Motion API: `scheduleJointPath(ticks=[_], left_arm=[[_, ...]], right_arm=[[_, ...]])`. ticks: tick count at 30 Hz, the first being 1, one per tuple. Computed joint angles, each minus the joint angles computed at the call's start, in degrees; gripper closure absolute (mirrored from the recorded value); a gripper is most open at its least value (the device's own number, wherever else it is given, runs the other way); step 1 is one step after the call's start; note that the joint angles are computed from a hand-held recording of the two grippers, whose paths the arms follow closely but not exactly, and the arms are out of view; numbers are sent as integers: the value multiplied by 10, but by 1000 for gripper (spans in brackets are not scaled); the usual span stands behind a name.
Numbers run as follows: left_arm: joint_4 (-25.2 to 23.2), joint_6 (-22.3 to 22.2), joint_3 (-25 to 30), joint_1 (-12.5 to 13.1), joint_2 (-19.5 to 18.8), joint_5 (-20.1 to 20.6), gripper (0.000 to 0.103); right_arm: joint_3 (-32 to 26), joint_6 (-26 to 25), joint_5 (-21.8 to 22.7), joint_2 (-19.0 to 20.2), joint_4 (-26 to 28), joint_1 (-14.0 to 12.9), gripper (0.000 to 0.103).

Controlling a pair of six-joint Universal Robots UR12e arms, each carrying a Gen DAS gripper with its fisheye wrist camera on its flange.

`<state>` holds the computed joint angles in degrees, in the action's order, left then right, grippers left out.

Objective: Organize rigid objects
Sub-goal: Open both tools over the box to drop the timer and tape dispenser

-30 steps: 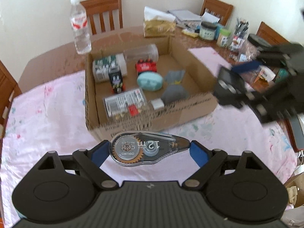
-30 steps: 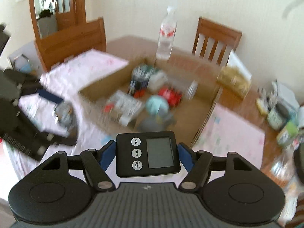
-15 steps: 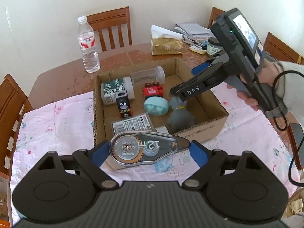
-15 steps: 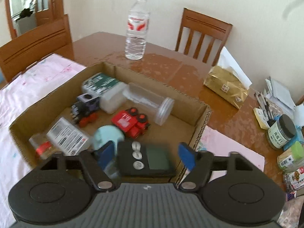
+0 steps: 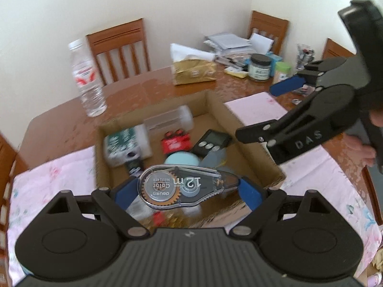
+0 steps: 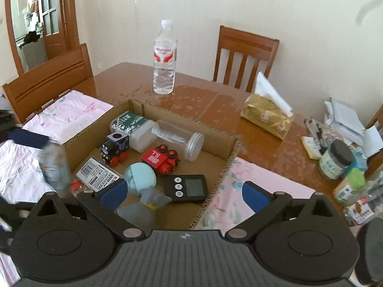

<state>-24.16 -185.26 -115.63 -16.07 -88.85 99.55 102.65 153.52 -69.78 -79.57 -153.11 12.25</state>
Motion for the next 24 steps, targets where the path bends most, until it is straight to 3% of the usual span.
scheduleJointPath(ticks=[9, 12, 17, 24], left_arm=[[25, 19, 24, -9, -40, -35, 13], [54, 28, 22, -13, -49, -42, 5], [73, 37, 19, -28, -55, 6, 5], [64, -27, -5, -28, -29, 40, 5]], right_arm=[[11, 41, -8, -18, -27, -15, 0], [14, 41, -13, -20, -33, -17, 0], [16, 43, -10, -22, -30, -17, 0], [15, 48, -7, -26, -16, -11, 0]])
